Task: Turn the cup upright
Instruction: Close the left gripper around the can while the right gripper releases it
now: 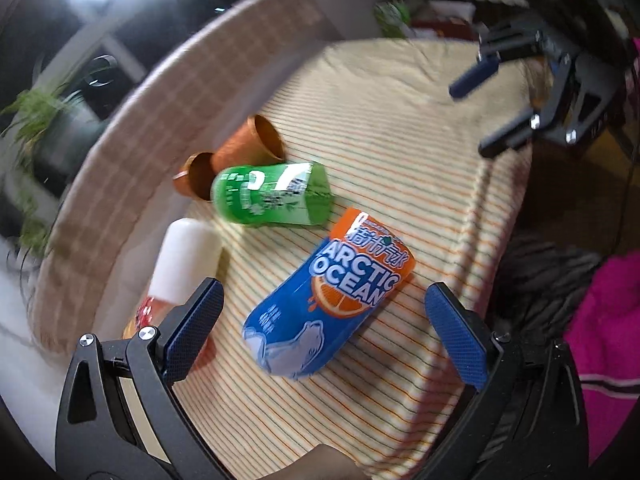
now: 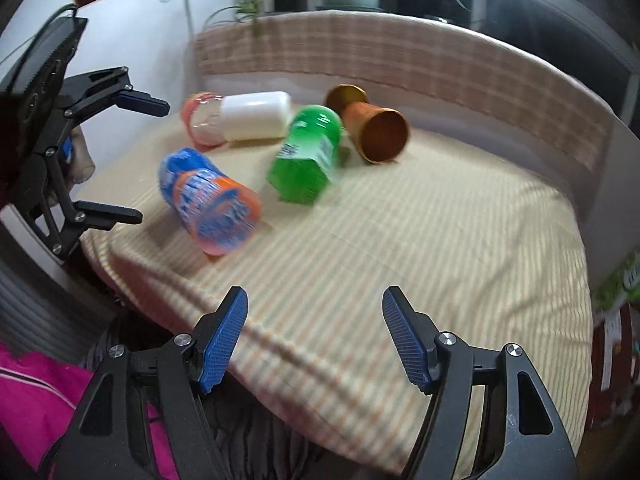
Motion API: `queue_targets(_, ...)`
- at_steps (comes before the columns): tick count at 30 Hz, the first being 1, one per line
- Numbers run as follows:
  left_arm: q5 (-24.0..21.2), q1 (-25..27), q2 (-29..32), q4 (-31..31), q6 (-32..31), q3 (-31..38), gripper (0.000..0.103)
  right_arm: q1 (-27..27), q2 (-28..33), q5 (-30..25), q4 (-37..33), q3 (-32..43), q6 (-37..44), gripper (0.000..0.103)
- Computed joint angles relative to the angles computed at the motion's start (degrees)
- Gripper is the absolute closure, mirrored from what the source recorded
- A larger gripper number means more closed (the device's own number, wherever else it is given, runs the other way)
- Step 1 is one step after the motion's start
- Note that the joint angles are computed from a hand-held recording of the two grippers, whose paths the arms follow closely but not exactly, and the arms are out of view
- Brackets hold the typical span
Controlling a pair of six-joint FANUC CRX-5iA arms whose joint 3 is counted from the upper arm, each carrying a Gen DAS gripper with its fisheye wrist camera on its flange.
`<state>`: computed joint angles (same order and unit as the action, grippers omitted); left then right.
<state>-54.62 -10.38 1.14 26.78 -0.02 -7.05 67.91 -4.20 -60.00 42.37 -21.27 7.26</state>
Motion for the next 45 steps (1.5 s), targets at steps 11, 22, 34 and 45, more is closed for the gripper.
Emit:
queue_targets(11,-1.55,-5.50,4.92,-12.40,0.20,6.84,0.000,0.92,-2.84,-1.01,0.64,-4.11,-6.34,0.033)
queue_targets(22,1.91,-8.22,6.74,-18.06,0.72,7.12,0.004,0.96,-4.37,-0.41,1.90,-6.51,-10.63,0.033)
queue_targets(34,0.77,-7.05,8.02,-14.92,4.74,8.38,0.031,1.41,-4.66,-0.75,2.47,-7.02,-13.10,0.033)
queue_targets(45,1.33,-2.05,6.20,-3.19,7.94,4.88,0.033,1.10,-3.49,-0.07,3.43,-5.62,-11.79,0.033)
